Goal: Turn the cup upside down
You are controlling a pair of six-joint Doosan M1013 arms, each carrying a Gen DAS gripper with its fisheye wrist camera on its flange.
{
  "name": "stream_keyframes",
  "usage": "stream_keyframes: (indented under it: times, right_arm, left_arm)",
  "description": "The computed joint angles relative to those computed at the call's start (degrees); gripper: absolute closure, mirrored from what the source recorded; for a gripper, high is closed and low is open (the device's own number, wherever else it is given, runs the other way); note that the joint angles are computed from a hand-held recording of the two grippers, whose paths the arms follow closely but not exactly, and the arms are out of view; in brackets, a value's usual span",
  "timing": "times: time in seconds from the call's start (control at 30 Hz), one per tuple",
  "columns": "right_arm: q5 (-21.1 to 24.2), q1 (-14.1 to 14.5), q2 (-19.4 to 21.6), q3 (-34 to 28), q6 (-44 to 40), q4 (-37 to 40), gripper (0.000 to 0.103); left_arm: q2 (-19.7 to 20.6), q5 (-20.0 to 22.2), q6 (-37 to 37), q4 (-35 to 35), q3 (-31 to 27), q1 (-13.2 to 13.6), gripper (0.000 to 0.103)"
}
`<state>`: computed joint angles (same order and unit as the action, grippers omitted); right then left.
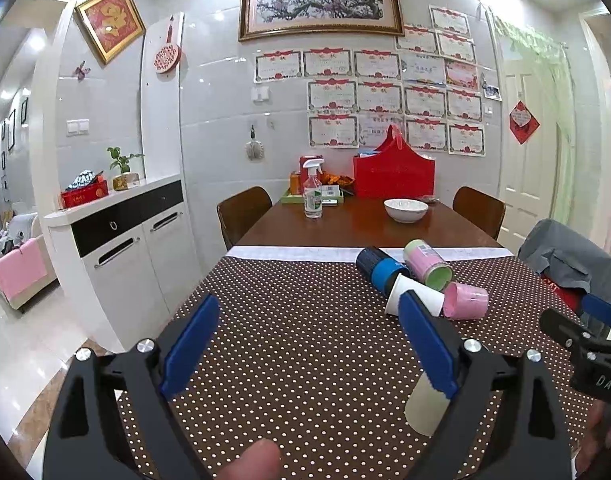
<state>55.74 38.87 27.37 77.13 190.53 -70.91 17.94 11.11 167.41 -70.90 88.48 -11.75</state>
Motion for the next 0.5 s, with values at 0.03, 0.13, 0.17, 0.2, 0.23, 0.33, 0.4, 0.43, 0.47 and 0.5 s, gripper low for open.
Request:
stream_keyframes:
  times: [0.03,0.13,0.17,0.2,0.23,0.33,0.4,0.43,0.47,0.5]
  right_arm:
    - [0.27,0.09,0.15,-0.23,-0.21,-0.1,0.006]
    - [1.2,0.39,0.69,-1.09,-1.02,-0.77,0.006]
    - [1.44,0.48,0.82,-1.36,-1.16,-0.99,0.006]
    - [1.46,0.52,0.87,-1.47,-1.22,-1.1,0.006]
    - [1.75,0.59,0.96,-1.63,-1.27,-1.29,0.006]
    - [2.93,0.81,1.25,-2.17,-1.72,-1.64,0.006]
    - [3.18,0.87,1.28,-2.26,-1.46,-2.02,0.006]
    - [3.33,0.9,1.34,-2.39,-1.52,-2.07,0.006]
    - [3.46,0.92,1.39,-2.5,-1.63,-2.2,0.006]
    - [3.5,0.96,1.4,-2.57,-1.58,-2.44,0.006]
  left_arm:
    - [-0.1,-0.51,1.28,-1.05,0.16,-0.1,0.013]
    - [-0.46,-2.54,8.47,-7.55,0.94,-0.55,0.013]
    - [-0.52,-2.48,9.07,-8.09,1.01,-0.57,0.013]
    - [-0.54,-2.22,8.19,-7.3,0.99,-0.56,0.013]
    - [-0.58,-1.95,7.6,-6.9,0.99,-0.52,0.013]
    - [-0.64,-1.34,5.55,-5.3,0.95,-0.41,0.013]
    - [-0.71,-1.43,5.02,-4.61,0.96,-0.44,0.013]
    - [-0.68,-1.47,4.98,-4.62,0.92,-0.45,0.013]
    - [-0.77,-1.56,5.73,-5.38,1.0,-0.45,0.013]
    - [-0.85,-1.55,6.14,-5.81,1.05,-0.44,0.013]
